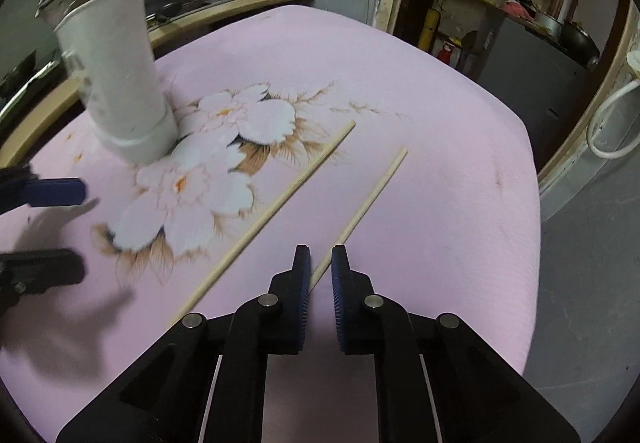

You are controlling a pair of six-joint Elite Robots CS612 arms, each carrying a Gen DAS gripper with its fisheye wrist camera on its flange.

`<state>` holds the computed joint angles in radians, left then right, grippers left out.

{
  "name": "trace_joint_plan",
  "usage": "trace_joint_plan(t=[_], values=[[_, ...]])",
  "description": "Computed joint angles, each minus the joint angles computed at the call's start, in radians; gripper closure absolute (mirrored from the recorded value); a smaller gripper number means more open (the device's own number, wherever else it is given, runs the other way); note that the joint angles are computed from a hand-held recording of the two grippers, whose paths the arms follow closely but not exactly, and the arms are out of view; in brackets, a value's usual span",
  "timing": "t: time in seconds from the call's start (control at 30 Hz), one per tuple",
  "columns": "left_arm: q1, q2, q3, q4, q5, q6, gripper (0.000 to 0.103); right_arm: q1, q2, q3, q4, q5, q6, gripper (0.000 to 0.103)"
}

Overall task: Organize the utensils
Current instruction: 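Move both open tools back down to the last two chopsticks on the table, then grasp a chopstick with the left tool while the right tool grasps the other chopstick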

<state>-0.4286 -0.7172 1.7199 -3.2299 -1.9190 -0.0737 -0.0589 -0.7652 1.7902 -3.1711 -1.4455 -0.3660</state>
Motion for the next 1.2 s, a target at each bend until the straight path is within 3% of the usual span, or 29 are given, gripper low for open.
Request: trace_joint_plan(t=[0.33, 0.6, 0.73, 0.97, 1.2], values=[[-0.022, 0.016, -0.070, 0.099, -0.021, 0.030, 0.066, -0.020, -0.040, 0.077, -0.034, 0.003, -0.040, 0.096], [-0.055, 0.040, -0.143, 0.230, 0.051, 0.079, 0.075, -0.045, -0.060, 0.147, -0.100, 0.037, 0.028, 0.096], [-0.067, 0.037, -0.145, 0.251, 0.098, 0.100, 0.098, -0.051, -0.055, 0.172, -0.156, 0.053, 0.086, 0.096], [-0.055, 0.025, -0.110, 0.246, 0.073, 0.070, 0.101, -0.054, -0.058, 0.211, -0.198, 0.090, 0.142, 0.099], [-0.015, -0.033, -0.003, 0.207, 0.014, 0.044, 0.101, -0.070, -0.078, 0.266, -0.211, 0.180, 0.219, 0.099]])
